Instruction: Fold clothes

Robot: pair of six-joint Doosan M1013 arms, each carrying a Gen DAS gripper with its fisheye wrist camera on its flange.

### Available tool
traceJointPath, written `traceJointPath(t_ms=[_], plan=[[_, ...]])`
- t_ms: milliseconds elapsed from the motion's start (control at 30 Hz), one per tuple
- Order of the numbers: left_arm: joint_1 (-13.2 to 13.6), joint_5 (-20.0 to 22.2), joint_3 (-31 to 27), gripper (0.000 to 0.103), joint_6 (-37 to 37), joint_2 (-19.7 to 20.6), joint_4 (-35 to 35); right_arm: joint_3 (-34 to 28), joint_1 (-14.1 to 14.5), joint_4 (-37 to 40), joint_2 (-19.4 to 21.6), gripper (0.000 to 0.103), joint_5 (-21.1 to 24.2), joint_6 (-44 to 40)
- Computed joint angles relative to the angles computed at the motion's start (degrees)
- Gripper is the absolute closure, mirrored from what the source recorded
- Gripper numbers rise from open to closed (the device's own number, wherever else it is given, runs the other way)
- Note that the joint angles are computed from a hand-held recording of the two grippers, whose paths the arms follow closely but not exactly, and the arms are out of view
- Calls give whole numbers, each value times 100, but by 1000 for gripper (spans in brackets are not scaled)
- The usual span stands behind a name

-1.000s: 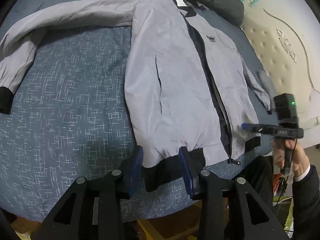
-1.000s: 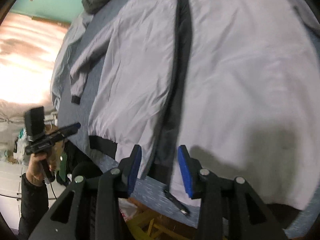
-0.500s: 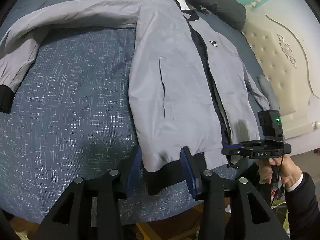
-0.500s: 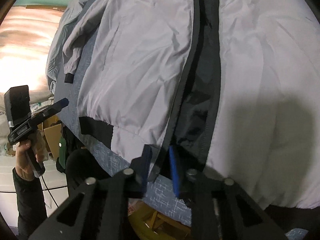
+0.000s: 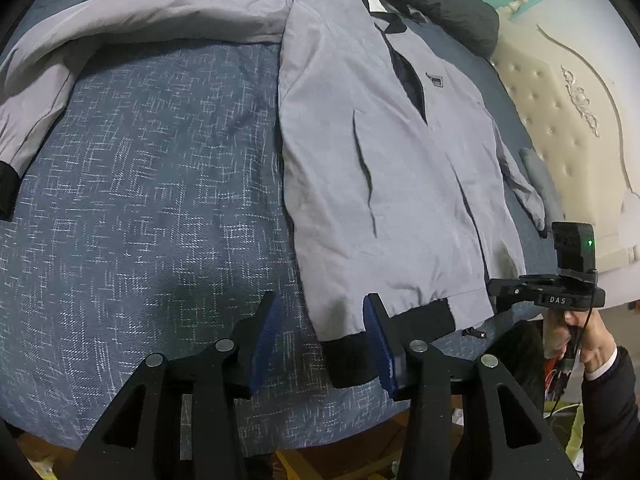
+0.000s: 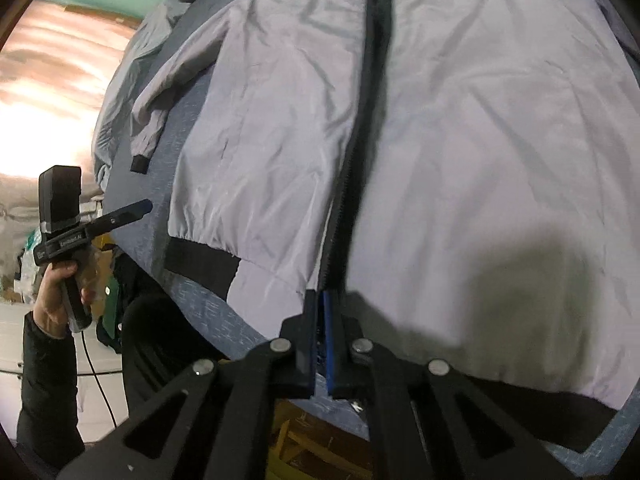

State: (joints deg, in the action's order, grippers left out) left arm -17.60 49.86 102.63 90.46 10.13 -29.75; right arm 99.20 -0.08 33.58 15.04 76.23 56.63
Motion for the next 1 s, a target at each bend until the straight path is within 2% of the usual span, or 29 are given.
traceJointPath(t_ms=[233, 367, 500, 567, 600, 633, 767, 1000], plan=[[-80, 14, 13, 56, 51, 98, -209, 40, 28, 137, 37, 101, -7, -30], [-162, 75, 24, 46, 15, 107, -130, 36, 64, 243, 74, 101, 39, -101], [-251, 107, -7, 46, 76, 179, -135, 30, 127, 205, 104, 101, 56, -119], [-279, 78, -2, 49, 93, 194, -121, 19, 117, 200, 121, 101, 61, -128], [-287, 83, -1, 54, 104, 208, -119, 16, 110, 183, 125, 101, 57, -116], [-291, 98, 0, 68, 121, 224, -128, 10, 101, 156, 133, 101, 57, -105], [-318, 127, 15, 81, 199, 248, -147, 1, 57, 64, 157, 101, 54, -84], [-302, 200, 78, 82, 263, 210, -165, 42, 42, -37, 212, 101, 90, -128]])
